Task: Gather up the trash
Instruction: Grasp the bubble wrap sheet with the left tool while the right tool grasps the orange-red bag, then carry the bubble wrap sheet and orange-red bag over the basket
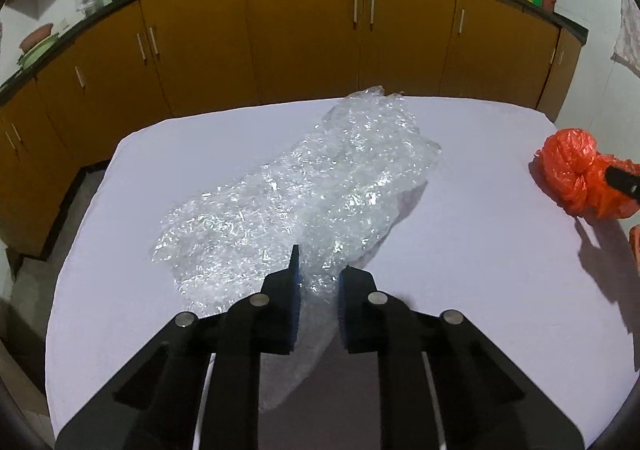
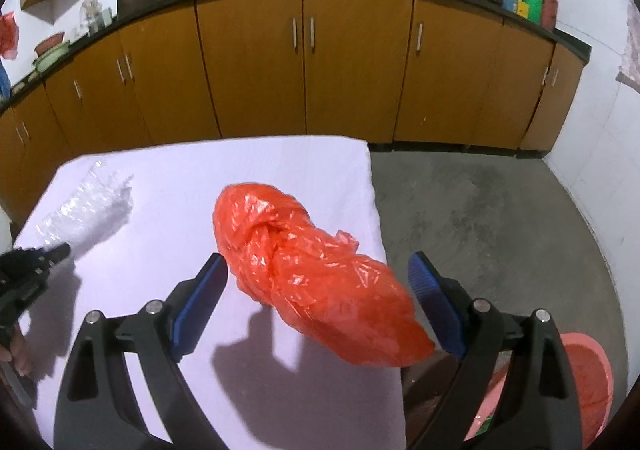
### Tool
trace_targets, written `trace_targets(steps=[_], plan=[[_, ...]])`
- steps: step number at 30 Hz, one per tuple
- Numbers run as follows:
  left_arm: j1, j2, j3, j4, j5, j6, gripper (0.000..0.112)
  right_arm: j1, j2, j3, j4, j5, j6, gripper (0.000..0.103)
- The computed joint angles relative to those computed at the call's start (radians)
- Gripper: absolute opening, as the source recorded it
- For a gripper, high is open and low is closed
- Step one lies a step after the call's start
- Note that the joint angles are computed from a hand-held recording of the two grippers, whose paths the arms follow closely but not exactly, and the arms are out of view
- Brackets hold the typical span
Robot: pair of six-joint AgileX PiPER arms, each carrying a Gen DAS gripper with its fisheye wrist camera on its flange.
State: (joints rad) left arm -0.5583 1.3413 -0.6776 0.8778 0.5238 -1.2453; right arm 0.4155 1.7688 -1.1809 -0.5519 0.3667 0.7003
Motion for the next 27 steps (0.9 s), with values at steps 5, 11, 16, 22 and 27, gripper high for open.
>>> trace_targets(steps=[5,11,16,22,27], plan=[[0.006,-0.021,0.0,-0.018,0.013,-0.005,0.015,-0.015,0.052,-0.052,0.198,0.054,-0.206,0.057],[-0.034,-0.062,0.0,-0.014,0.064,-0.033,0.014,-0.026,0.022,-0.004,0.364,0.038,-0.326,0.015],[-0.077,-0.112,0.003,-0.019,0.101,-0.044,0.014,-0.048,-0.1,0.12,0.541,-0.023,-0.435,0.013],[-0.199,-0.184,-0.013,-0.013,0.201,-0.078,0.014,-0.046,-0.282,0.26,0.626,-0.047,-0.49,0.013],[-0.326,-0.214,-0.062,0.007,0.304,-0.119,0.014,-0.021,-0.431,0.338,0.569,-0.019,-0.402,0.013]])
